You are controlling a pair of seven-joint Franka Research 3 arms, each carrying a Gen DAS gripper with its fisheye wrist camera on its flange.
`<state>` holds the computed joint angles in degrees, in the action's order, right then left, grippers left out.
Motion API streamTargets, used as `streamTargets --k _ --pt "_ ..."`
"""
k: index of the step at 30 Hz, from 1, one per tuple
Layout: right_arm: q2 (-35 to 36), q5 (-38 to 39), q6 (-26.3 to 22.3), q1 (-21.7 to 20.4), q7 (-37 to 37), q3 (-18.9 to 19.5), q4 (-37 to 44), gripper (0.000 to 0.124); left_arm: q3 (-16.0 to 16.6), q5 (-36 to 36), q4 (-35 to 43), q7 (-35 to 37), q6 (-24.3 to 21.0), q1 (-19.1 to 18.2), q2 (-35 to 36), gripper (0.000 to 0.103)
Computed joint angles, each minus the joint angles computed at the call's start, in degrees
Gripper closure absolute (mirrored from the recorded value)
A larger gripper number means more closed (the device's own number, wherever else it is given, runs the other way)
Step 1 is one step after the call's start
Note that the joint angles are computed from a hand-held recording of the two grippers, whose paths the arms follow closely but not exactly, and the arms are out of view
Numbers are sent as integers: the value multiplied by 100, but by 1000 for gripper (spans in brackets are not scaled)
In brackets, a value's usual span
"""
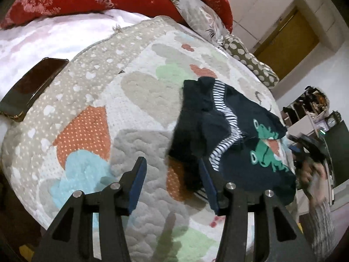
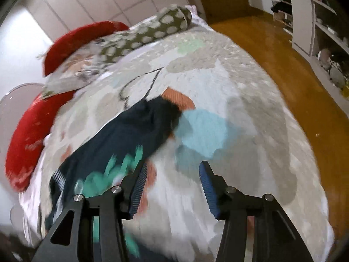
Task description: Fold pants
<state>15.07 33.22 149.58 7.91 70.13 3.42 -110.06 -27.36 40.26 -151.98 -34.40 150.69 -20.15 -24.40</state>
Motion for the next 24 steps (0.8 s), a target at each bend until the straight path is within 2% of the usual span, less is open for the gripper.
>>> streamTargets --k 3,4,5,6,10,14,18,21,22,24 --pt "839 -643 -172 294 1093 -189 938 70 -63 14 113 43 -219 -43 -21 54" --pt "971 -672 -255 259 1217 -178 1093 77 -74 24 141 66 -290 -61 -32 54" --pt "1051 -512 -276 163 1217 -69 1183 114 -99 71 182 82 -351 -67 -35 54" --pt "1075 -271 -398 1 1030 96 1247 117 -110 126 198 86 -367 -71 -45 54" --pt "354 186 49 -141 535 226 372 117 -158 489 299 0 -262 11 7 54" --pt "-249 715 81 -266 71 149 -429 117 -126 679 532 69 -139 22 276 54" --pt "-300 955 -81 -293 -107 7 -714 109 -114 684 901 336 -323 -113 494 51" --pt "-581 2227 -373 -610 -735 13 -1058 97 -144 879 1369 508 -490 -167 781 36" --pt "-774 2514 -301 -628 -924 -36 -1262 92 -135 992 1549 590 -504 -183 916 34" --pt "-1441 2934 23 -609 -1455 -183 -1910 90 -111 1426 2019 820 -427 -210 1306 34"
